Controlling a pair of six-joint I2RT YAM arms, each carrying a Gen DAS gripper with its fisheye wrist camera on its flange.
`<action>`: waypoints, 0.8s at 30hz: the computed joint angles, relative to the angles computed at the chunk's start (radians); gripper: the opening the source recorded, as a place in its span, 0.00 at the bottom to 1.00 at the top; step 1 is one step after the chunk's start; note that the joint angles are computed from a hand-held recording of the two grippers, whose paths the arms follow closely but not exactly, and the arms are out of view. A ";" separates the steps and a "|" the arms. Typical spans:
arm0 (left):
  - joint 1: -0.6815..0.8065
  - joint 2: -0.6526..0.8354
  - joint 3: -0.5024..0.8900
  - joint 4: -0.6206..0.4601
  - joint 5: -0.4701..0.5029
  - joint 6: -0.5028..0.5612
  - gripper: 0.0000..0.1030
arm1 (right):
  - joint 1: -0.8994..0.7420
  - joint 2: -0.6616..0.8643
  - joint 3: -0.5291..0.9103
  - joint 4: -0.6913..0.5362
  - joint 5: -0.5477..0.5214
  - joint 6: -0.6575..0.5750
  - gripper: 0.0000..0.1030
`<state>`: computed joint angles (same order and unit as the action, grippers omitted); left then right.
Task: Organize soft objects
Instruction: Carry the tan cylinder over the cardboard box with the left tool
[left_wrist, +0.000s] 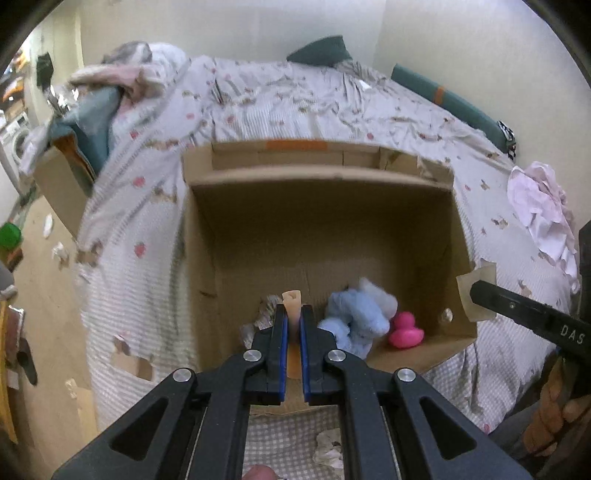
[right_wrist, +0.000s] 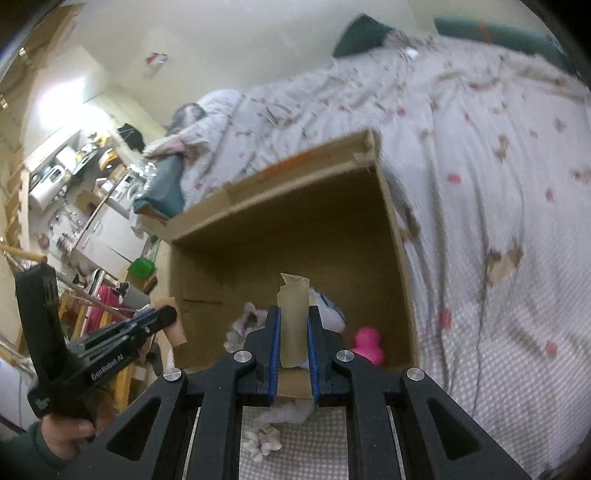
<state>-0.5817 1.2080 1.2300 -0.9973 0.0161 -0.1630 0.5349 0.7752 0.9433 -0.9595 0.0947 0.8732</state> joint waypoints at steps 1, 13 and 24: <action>-0.004 -0.004 -0.027 0.021 -0.005 0.000 0.05 | -0.015 0.000 -0.017 0.013 -0.022 0.001 0.14; 0.006 0.017 -0.089 0.060 -0.011 0.007 0.06 | 0.003 0.121 -0.045 0.031 -0.045 -0.028 0.14; -0.009 0.020 -0.097 0.052 -0.005 -0.007 0.06 | -0.003 0.187 -0.034 0.037 -0.051 -0.036 0.15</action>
